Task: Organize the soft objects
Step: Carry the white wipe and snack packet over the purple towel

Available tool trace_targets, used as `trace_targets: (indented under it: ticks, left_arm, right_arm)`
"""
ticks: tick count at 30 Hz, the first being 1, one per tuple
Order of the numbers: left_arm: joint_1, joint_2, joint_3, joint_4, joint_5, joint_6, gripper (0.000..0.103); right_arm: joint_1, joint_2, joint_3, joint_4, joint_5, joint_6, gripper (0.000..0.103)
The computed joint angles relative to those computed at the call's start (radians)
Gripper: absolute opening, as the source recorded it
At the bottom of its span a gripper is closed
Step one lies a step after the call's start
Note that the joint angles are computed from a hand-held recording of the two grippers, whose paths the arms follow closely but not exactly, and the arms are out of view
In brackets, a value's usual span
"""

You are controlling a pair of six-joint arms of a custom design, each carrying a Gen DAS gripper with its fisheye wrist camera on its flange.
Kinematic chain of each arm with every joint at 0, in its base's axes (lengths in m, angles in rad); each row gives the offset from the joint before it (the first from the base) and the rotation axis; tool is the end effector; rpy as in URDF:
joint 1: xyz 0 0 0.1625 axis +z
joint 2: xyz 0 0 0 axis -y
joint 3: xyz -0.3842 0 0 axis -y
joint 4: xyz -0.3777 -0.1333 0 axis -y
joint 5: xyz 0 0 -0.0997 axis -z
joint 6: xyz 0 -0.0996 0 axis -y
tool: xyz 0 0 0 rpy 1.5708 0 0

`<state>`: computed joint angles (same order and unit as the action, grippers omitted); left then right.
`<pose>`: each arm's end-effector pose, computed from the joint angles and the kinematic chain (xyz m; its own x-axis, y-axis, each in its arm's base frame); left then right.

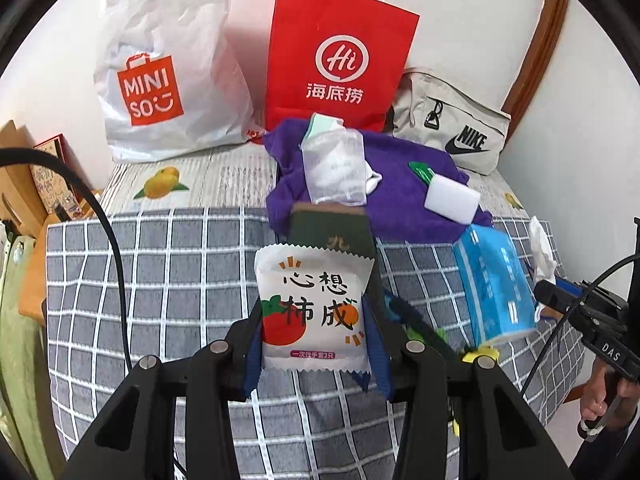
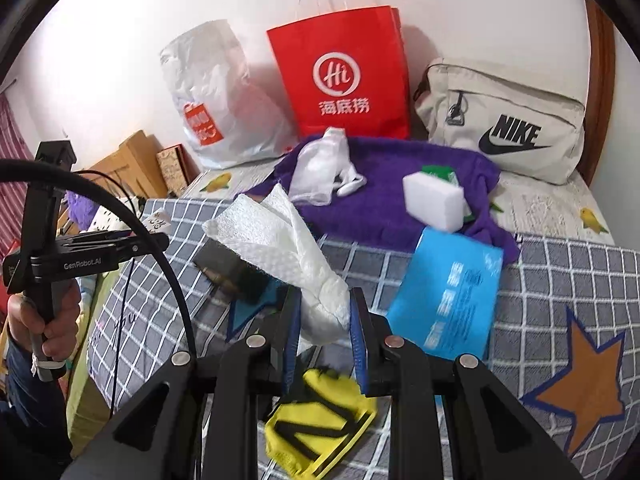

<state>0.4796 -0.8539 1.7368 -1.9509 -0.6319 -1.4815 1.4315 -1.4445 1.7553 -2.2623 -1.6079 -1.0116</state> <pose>-0.3905 -0.4439 0.0607 -0.7678 -0.3400 -0.5430 0.1414 0.7367 -0.6613 0.0537 -0.5503 0.3728 -0.6333 -0.6985 0.3332 -0.7689 0.6169 -0.1679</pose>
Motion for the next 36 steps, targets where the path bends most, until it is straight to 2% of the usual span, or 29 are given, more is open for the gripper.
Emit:
trace_targets:
  ticks: [9,17,20,28,36]
  left_arm:
    - [0.076,0.022,-0.064,-0.077,0.027,0.132,0.042]
    - [0.158,0.067,-0.134,-0.224,-0.006,0.298,0.042]
    - [0.185,0.091,-0.176,-0.234,-0.008,0.338,0.042]
    - [0.236,0.116,-0.23,-0.242,-0.013,0.386,0.042]
    - [0.271,0.129,-0.248,-0.27,-0.03,0.415,0.042]
  right_arm:
    - [0.035,0.163,-0.181,-0.037,-0.041,0.075,0.023]
    - [0.06,0.327,-0.376,-0.043,-0.081,0.134,0.023]
    - [0.074,0.395,-0.432,-0.1,-0.122,0.132,0.023]
    - [0.09,0.56,-0.63,-0.055,-0.191,0.155,0.023]
    - [0.095,0.723,-0.863,0.107,-0.235,0.219,0.023]
